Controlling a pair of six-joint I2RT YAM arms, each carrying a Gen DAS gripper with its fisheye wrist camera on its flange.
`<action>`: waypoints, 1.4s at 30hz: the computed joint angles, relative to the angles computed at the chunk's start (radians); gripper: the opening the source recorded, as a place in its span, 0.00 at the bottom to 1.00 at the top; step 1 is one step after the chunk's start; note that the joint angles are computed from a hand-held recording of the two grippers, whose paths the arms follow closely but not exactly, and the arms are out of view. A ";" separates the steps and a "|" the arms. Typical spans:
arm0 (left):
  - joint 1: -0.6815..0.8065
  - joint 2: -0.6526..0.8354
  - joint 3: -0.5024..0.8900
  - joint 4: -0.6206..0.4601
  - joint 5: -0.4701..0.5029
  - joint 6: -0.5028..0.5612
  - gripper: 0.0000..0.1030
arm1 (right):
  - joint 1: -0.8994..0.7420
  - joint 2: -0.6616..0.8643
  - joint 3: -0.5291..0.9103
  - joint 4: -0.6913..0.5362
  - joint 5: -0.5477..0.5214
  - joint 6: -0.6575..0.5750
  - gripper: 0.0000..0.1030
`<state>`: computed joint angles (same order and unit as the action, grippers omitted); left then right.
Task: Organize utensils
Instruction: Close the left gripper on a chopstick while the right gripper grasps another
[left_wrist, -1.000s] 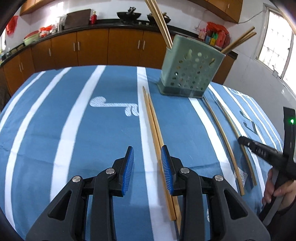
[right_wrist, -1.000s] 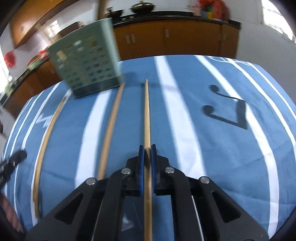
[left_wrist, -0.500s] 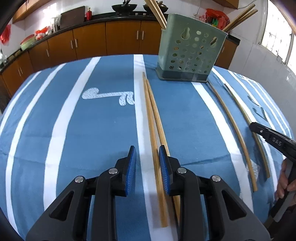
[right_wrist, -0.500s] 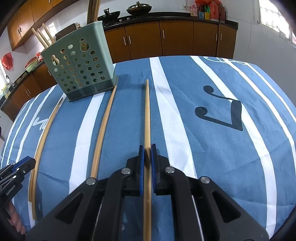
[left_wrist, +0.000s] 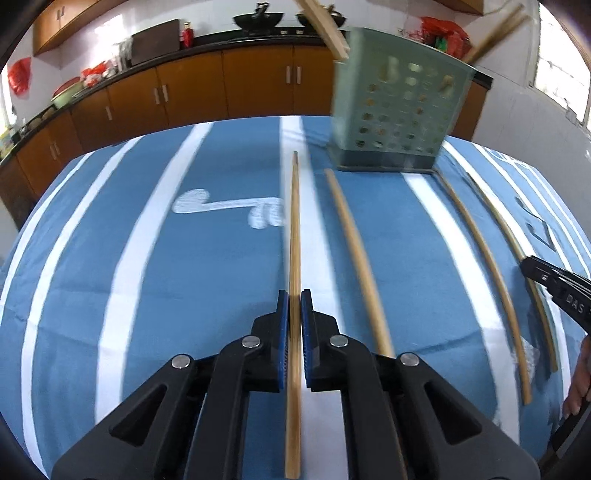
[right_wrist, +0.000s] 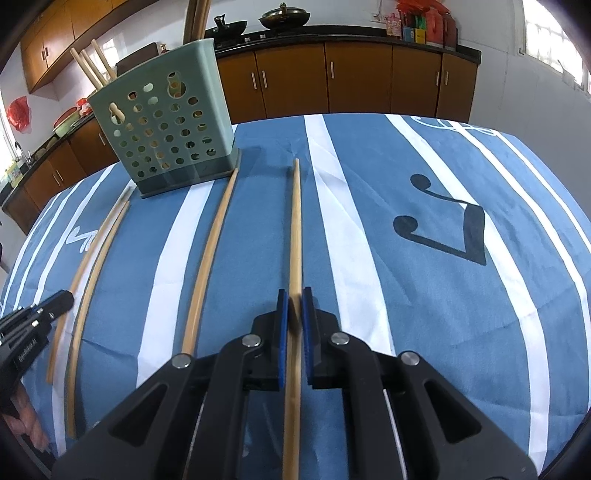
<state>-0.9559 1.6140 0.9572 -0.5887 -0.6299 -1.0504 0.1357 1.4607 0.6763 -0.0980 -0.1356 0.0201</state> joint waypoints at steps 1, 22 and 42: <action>0.012 -0.014 -0.013 0.000 0.001 -0.003 0.07 | 0.000 0.006 0.005 0.002 0.002 -0.002 0.08; 0.115 -0.180 -0.194 0.162 0.069 0.010 0.08 | -0.040 0.082 0.059 0.037 0.000 0.008 0.08; 0.121 -0.192 -0.208 0.180 0.078 0.012 0.09 | -0.054 0.086 0.059 0.041 -0.031 0.014 0.09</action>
